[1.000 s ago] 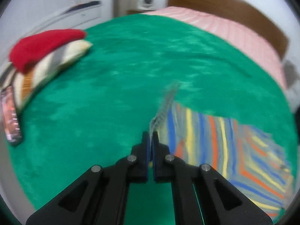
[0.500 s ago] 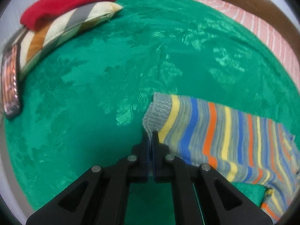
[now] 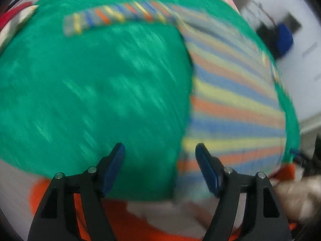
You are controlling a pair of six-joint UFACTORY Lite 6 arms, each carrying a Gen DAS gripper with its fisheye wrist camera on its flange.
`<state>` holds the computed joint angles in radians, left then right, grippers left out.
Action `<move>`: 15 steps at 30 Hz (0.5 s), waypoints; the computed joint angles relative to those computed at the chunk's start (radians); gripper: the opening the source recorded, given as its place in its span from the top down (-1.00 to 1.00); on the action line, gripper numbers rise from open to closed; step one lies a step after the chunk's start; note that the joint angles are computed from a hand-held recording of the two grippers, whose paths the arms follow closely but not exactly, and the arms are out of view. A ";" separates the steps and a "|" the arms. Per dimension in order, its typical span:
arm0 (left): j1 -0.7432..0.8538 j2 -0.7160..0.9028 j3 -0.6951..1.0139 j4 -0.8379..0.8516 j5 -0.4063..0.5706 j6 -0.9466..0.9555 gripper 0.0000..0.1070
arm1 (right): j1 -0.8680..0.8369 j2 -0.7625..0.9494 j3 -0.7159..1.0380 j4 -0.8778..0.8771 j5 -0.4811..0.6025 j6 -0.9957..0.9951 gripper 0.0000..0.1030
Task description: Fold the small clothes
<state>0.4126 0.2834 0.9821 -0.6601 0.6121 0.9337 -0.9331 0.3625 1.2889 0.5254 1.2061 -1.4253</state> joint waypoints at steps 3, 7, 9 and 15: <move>-0.087 -0.034 -0.124 -0.032 -0.073 0.036 -0.39 | -0.003 -0.011 -0.090 -0.050 -0.078 -0.006 -0.32; -0.178 -0.030 -0.176 -0.078 -0.192 0.071 -0.33 | 0.017 0.008 -0.165 -0.003 -0.173 -0.041 -0.15; -0.210 -0.026 -0.185 -0.064 -0.244 0.041 0.39 | 0.036 0.016 -0.183 0.020 -0.185 -0.047 0.14; -0.143 -0.129 -0.183 0.058 -0.034 -0.010 0.97 | 0.021 -0.093 -0.184 -0.050 -0.116 -0.005 0.92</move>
<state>0.2696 0.1541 0.7988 -0.6018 0.5779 0.9233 -0.9116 0.2695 1.1054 0.4754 1.0896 -1.4306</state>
